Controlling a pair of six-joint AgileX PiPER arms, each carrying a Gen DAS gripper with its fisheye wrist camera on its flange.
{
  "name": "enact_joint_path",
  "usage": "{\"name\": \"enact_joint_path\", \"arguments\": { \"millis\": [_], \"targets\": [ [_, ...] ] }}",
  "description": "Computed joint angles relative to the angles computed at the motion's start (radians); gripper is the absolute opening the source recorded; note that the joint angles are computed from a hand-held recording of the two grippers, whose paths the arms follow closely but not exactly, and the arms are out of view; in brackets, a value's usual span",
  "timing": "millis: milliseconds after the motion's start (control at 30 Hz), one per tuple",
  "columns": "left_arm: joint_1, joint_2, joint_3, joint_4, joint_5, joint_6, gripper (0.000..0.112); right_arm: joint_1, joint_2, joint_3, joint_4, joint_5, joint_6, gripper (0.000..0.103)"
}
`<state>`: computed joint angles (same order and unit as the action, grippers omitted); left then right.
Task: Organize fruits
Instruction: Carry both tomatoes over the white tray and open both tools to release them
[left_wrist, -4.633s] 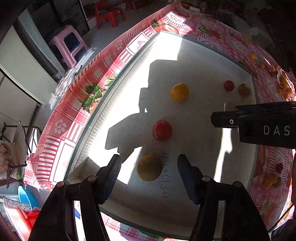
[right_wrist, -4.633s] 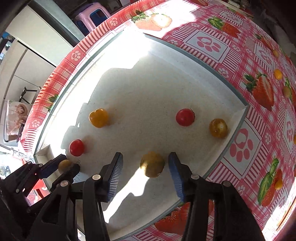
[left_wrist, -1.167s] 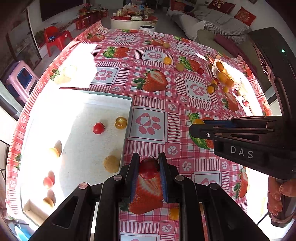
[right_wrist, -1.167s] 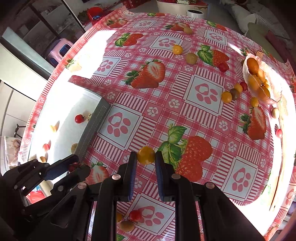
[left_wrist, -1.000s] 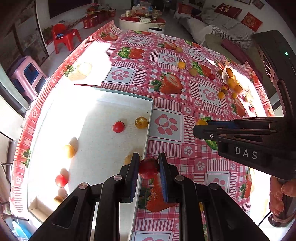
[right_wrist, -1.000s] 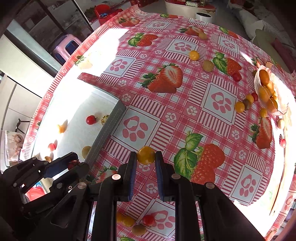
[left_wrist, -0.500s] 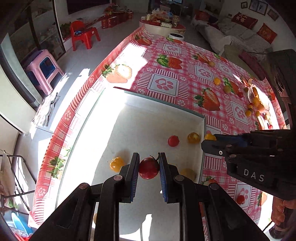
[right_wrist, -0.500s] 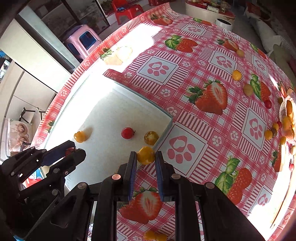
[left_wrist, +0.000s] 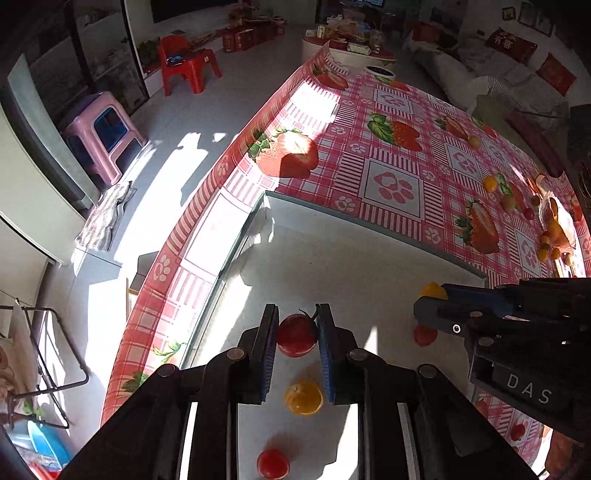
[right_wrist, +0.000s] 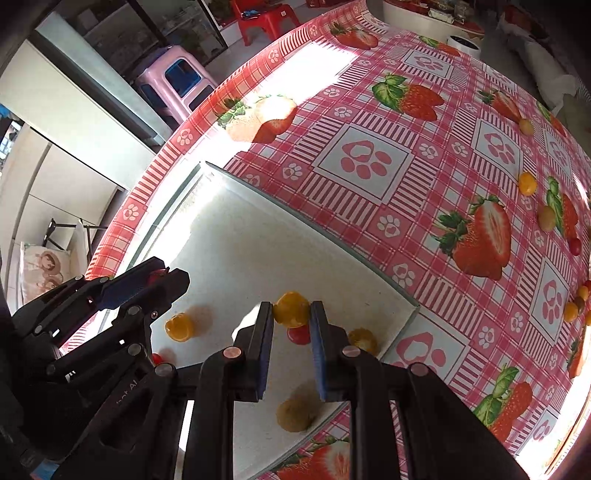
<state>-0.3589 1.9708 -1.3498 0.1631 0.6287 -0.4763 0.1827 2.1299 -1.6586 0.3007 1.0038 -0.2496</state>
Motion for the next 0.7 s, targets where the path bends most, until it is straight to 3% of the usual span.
{"name": "enact_joint_path", "arguments": {
  "millis": [200, 600, 633, 667, 700],
  "targets": [
    [0.008, 0.057, -0.035, 0.013, 0.015, 0.027, 0.023, 0.020, 0.086, -0.092, -0.013, 0.023, 0.035, 0.021],
    [0.005, 0.091, -0.052, 0.029, 0.034, 0.021, 0.024, 0.041, 0.125, -0.097, -0.048, 0.007, 0.048, 0.022],
    [0.002, 0.093, -0.056, 0.042, 0.039, 0.010, 0.031, 0.043, 0.123, -0.093, -0.050, 0.003, 0.046, 0.022],
    [0.001, 0.093, -0.057, 0.049, 0.043, 0.003, 0.049, 0.045, 0.120, -0.087, -0.051, -0.002, 0.044, 0.022],
    [0.000, 0.089, -0.051, 0.062, 0.039, -0.012, 0.059, 0.047, 0.117, -0.083, -0.052, -0.004, 0.042, 0.022]
  ]
}}
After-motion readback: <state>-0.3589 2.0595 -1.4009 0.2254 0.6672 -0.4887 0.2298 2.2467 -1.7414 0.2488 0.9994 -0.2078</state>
